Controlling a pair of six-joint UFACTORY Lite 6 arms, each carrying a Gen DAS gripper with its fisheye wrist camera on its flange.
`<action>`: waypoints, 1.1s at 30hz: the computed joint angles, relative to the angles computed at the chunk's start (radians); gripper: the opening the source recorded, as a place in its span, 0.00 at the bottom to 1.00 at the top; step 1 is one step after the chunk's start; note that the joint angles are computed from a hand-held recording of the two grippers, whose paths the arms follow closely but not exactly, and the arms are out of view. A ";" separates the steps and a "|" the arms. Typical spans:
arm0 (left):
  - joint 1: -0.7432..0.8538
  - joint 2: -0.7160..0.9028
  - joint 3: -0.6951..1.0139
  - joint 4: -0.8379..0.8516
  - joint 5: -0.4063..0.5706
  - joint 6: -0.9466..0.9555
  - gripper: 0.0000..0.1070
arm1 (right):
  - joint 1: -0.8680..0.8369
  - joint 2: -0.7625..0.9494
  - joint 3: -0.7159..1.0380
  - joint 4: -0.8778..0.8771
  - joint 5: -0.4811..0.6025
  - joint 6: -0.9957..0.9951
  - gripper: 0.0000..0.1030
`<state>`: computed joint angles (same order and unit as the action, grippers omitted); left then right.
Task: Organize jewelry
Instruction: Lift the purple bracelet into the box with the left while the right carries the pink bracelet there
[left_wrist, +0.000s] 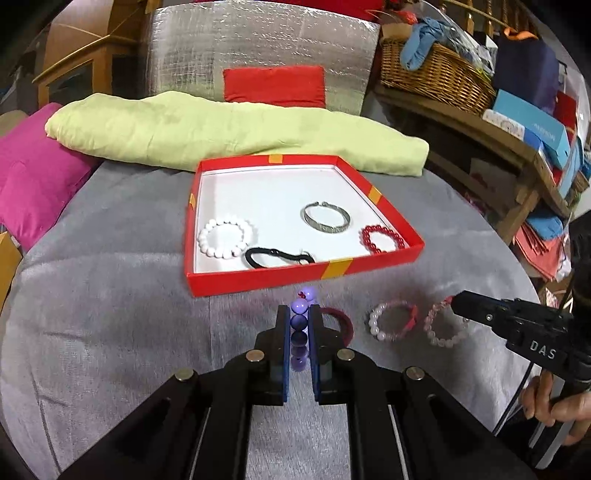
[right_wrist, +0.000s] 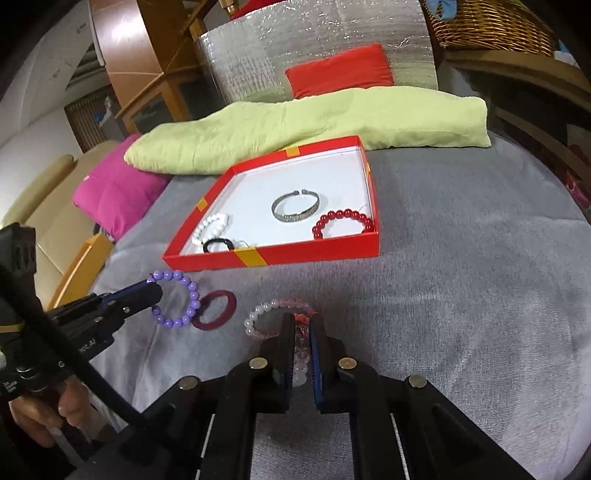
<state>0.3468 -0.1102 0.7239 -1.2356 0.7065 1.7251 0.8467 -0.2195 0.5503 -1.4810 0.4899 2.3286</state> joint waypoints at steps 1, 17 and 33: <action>-0.004 0.002 0.002 -0.008 -0.006 0.000 0.09 | 0.001 -0.007 -0.001 -0.005 0.004 0.006 0.08; -0.107 -0.014 0.036 -0.086 -0.125 -0.014 0.09 | -0.042 0.017 0.040 -0.118 -0.045 0.137 0.08; -0.160 -0.016 0.054 -0.180 -0.220 0.044 0.09 | -0.094 0.028 0.113 -0.069 -0.052 0.025 0.08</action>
<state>0.1870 -0.1258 0.7783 -1.4159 0.4861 1.7687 0.7528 -0.1911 0.6637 -1.5498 0.4383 2.3534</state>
